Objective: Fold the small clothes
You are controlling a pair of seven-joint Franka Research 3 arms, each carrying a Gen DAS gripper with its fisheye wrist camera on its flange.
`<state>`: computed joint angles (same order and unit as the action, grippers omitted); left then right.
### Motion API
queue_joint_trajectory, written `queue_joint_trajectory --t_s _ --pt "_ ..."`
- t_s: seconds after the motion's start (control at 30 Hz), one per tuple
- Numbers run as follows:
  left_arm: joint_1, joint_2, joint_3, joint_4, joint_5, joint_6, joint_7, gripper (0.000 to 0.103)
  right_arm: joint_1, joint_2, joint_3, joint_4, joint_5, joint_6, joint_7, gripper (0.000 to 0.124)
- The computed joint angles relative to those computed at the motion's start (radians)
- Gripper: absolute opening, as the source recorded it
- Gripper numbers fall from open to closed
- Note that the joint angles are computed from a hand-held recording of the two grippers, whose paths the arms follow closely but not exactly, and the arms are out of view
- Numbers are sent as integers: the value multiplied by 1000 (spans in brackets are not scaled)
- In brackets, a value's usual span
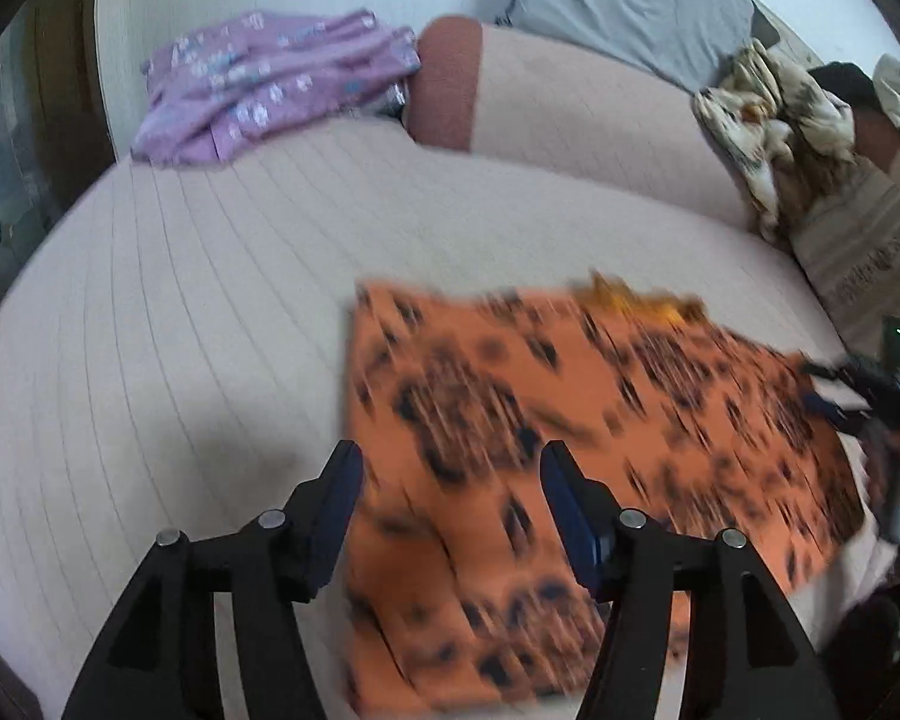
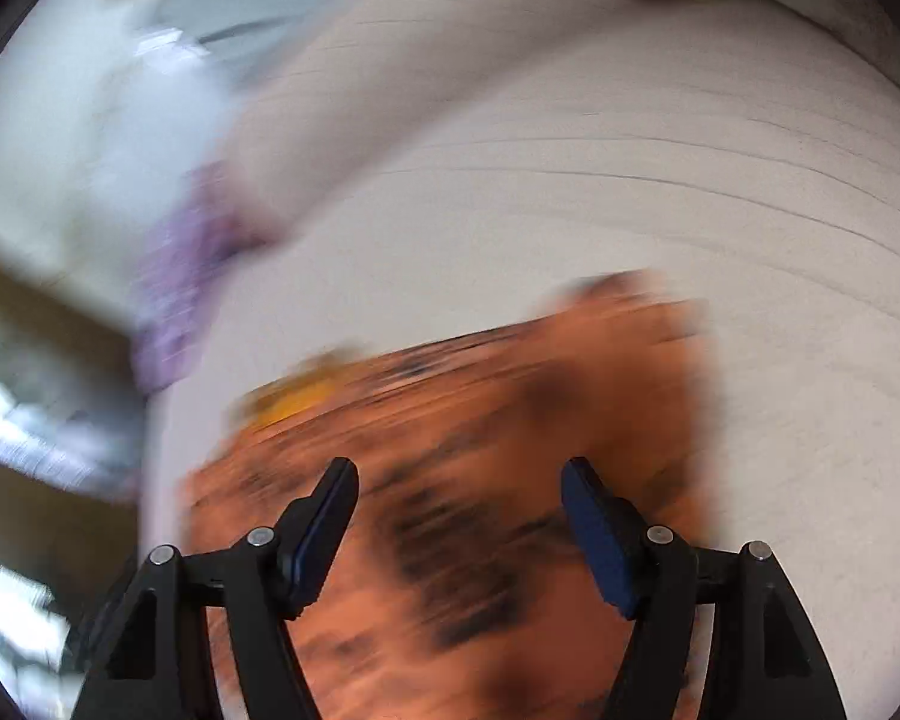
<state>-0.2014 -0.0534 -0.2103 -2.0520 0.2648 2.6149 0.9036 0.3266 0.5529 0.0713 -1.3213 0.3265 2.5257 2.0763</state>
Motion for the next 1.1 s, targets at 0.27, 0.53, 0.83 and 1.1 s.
queue_joint_trajectory --t_s 0.27,0.53,0.83,1.1 --pt "-39 -73 -27 -90 -38 -38 -55 63 75 -280 -22 -365 -118 180 128 67" --pt "-46 -152 -46 -110 36 -89 -136 67 95 -407 18 -594 -97 187 152 70" --pt "-52 -184 -43 -126 44 -108 -163 70 89 -442 38 -650 -120 208 174 78" --pt "-50 -158 -44 -122 64 -99 -173 72 97 -464 28 -576 -309 218 259 79"
